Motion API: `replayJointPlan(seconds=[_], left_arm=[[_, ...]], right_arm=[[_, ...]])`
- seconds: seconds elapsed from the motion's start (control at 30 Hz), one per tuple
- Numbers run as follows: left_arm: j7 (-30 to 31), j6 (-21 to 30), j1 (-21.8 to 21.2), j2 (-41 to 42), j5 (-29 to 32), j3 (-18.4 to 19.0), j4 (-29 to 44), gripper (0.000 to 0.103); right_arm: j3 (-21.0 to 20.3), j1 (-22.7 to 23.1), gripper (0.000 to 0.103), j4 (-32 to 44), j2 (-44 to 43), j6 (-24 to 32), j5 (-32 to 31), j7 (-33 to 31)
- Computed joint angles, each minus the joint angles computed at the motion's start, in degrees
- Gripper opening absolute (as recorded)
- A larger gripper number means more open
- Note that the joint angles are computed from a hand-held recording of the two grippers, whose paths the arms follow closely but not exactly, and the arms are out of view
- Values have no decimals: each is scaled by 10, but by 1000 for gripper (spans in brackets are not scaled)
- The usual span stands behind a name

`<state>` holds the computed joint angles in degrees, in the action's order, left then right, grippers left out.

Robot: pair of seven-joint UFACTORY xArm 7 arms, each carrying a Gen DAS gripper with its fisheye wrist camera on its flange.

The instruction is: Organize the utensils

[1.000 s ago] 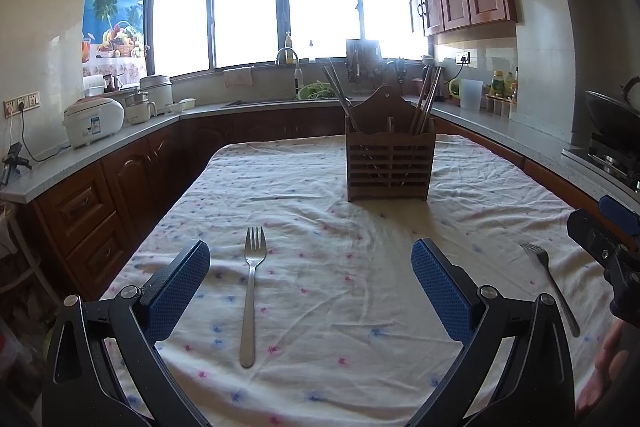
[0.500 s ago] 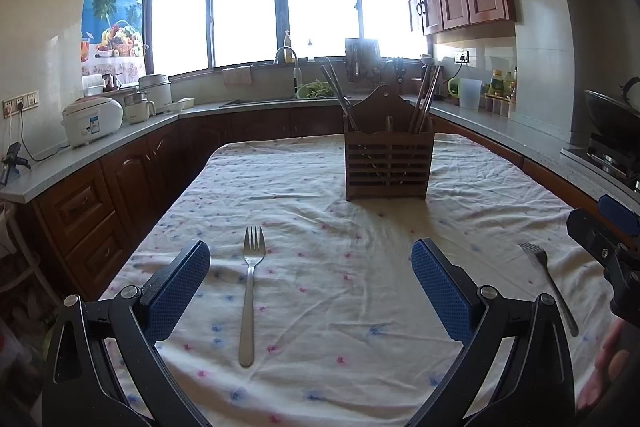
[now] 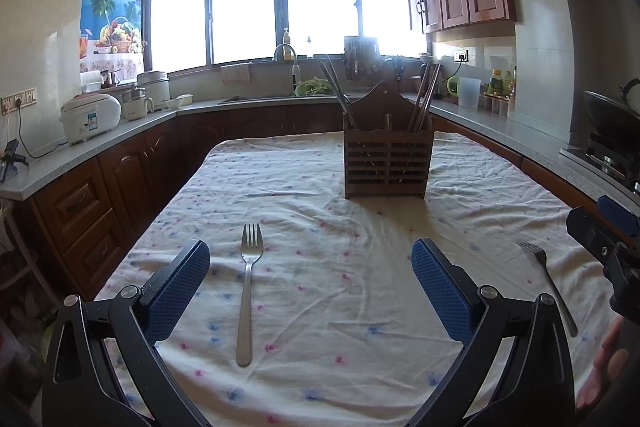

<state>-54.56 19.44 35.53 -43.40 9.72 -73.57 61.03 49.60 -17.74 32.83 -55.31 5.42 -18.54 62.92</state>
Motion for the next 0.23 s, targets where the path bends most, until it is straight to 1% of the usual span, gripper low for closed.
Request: replayJointPlan(seconds=[0.23], left_arm=[[5,-6,7,12,-3,-8,4,103]], right_arm=[[-4,0,103,1,15,-3,-1,-2]])
